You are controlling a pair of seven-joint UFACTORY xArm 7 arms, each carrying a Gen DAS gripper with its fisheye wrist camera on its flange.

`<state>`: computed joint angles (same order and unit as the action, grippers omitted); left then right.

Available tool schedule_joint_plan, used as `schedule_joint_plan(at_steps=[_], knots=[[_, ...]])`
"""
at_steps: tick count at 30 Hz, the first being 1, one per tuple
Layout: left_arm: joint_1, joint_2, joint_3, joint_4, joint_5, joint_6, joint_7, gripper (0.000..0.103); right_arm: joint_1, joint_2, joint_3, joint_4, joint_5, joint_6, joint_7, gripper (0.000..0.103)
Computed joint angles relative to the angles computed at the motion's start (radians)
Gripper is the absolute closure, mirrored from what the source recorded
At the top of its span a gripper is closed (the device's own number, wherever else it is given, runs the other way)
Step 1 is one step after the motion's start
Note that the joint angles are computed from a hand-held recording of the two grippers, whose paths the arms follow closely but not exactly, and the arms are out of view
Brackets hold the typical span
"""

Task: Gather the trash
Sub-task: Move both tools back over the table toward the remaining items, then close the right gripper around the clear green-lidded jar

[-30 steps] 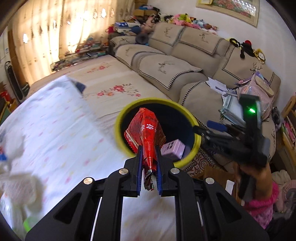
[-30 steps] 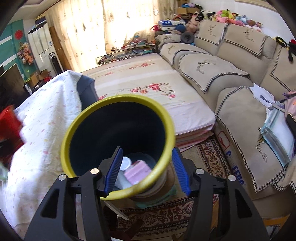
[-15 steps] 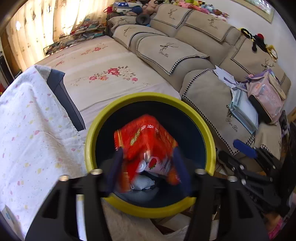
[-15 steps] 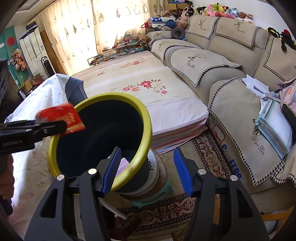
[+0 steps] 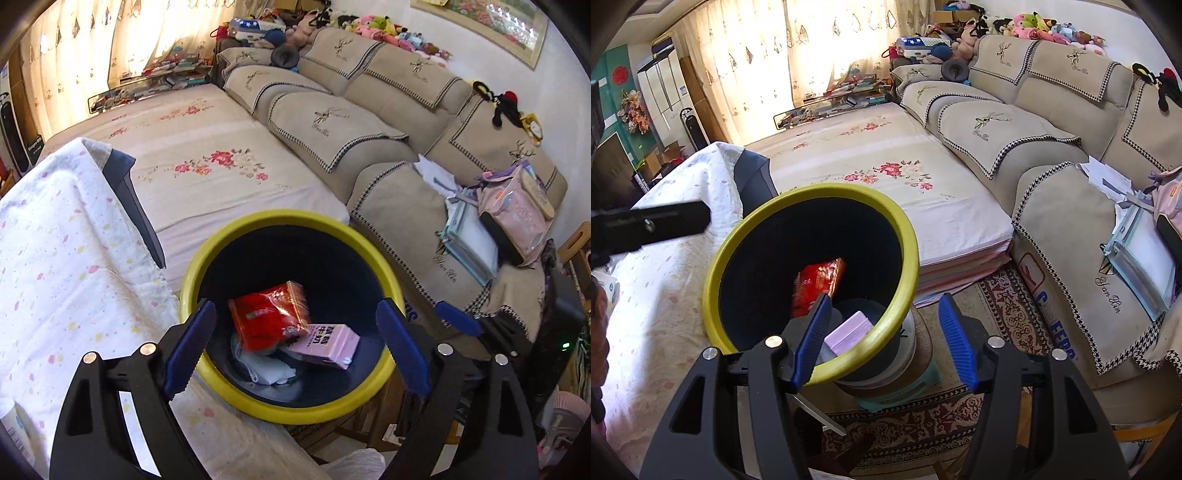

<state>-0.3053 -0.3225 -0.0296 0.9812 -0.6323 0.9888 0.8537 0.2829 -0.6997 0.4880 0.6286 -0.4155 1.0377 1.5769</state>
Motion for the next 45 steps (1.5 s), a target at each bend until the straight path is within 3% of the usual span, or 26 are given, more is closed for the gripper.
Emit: schedule_joint_plan(at_steps=[9, 17, 22, 27, 31, 37, 45], knots=[[0.063, -0.134, 0.114, -0.014, -0.046, 0.103, 0.030, 0.013, 0.001, 0.036, 0.008, 0.030, -0.016, -0.013, -0.005, 0.044], [0.228, -0.246, 0.303, -0.024, -0.010, 0.239, 0.087, 0.012, -0.002, 0.257, 0.024, 0.177, -0.126, -0.151, -0.040, 0.043], [0.354, -0.273, 0.417, 0.002, 0.035, 0.194, 0.163, 0.012, 0.042, 0.459, 0.025, 0.354, -0.247, -0.237, -0.072, 0.043], [0.447, -0.252, 0.511, 0.029, 0.059, 0.094, 0.218, 0.010, 0.125, 0.681, 0.045, 0.588, -0.393, -0.232, -0.089, 0.041], [0.478, -0.179, 0.585, 0.083, 0.032, 0.101, 0.254, 0.010, 0.226, 0.834, 0.036, 0.761, -0.517, -0.218, -0.068, 0.032], [0.538, -0.126, 0.593, 0.107, -0.018, 0.165, 0.303, 0.009, 0.378, 1.033, -0.020, 0.999, -0.570, -0.127, -0.106, 0.022], [0.617, -0.091, 0.580, 0.101, -0.056, 0.222, 0.354, 0.008, 0.519, 1.205, -0.131, 1.245, -0.530, 0.000, -0.163, 0.020]])
